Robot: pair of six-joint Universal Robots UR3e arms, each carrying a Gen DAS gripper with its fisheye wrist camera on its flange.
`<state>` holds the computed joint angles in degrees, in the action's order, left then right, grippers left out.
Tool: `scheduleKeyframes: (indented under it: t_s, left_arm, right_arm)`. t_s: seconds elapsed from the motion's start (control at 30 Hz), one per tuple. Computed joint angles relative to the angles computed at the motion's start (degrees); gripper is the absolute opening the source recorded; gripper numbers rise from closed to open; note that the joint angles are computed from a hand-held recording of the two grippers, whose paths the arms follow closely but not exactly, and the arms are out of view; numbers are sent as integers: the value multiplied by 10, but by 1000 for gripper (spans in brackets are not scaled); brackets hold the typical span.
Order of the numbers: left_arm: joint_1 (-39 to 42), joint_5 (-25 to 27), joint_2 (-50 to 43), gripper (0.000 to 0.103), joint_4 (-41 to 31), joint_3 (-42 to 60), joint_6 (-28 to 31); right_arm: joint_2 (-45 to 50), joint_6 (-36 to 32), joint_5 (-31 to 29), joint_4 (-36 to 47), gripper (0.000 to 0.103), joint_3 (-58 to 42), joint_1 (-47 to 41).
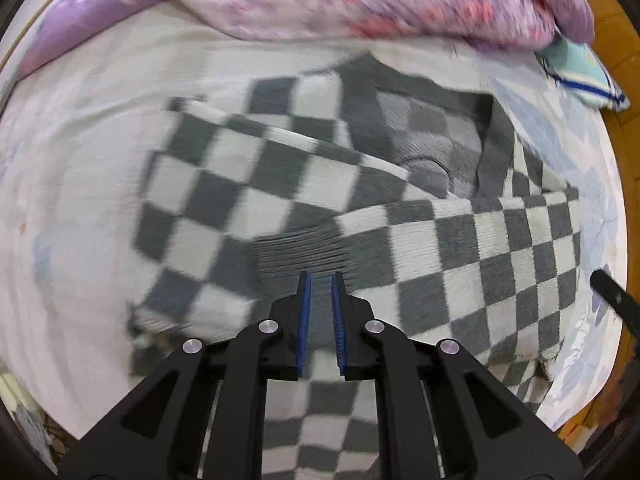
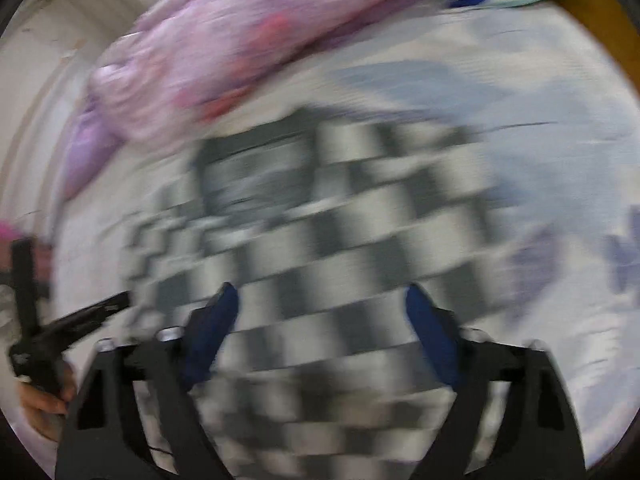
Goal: Fold large clothes
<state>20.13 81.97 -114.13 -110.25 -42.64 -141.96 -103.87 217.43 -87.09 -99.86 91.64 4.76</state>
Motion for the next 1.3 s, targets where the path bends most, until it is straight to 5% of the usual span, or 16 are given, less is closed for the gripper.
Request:
scheduleKeyframes:
  t_s: [0.1,0.17,0.33,0.43,0.63,0.8,1.07,1.17,1.23,1.3]
  left_arm:
    - [-41,30,-15,12,66,-68,-37]
    - [-55,46,-30,10,97,-95,-55]
    - [-59,41,-51,11,107,-84,-71]
    - [-58,37,-59,11,110,-79,-69]
    - [-66,63,-52,11,104,-75,-69]
    - [-27,65,28,18,110,-168,-46]
    - [-20,93,67,20,151,-236,-9]
    - [-20,95,61,23,127,-200,-11]
    - [-8,93,75,38,113,-193,5]
    - [3,91,86,38,89,-181,18]
  right_arm:
    - [-33,-69,10,-21,4,97,-82]
    - [-24,-118,18,-60,0,145,-125]
    - [100,-193,33,-155,0,118,-190]
    - [155,-209,103,-154,1,110,-247]
    - [8,-254,138,23,1,145,-281]
    - [-147,-229,131,216,1,174,-189]
    - [-222,-127,142,244,1,275,-124]
    - [-266,-121,151,267,2,240,-150]
    - [-272,-115,147,294,6,176,-153]
    - [-265,-114,145,326,19,119,-155]
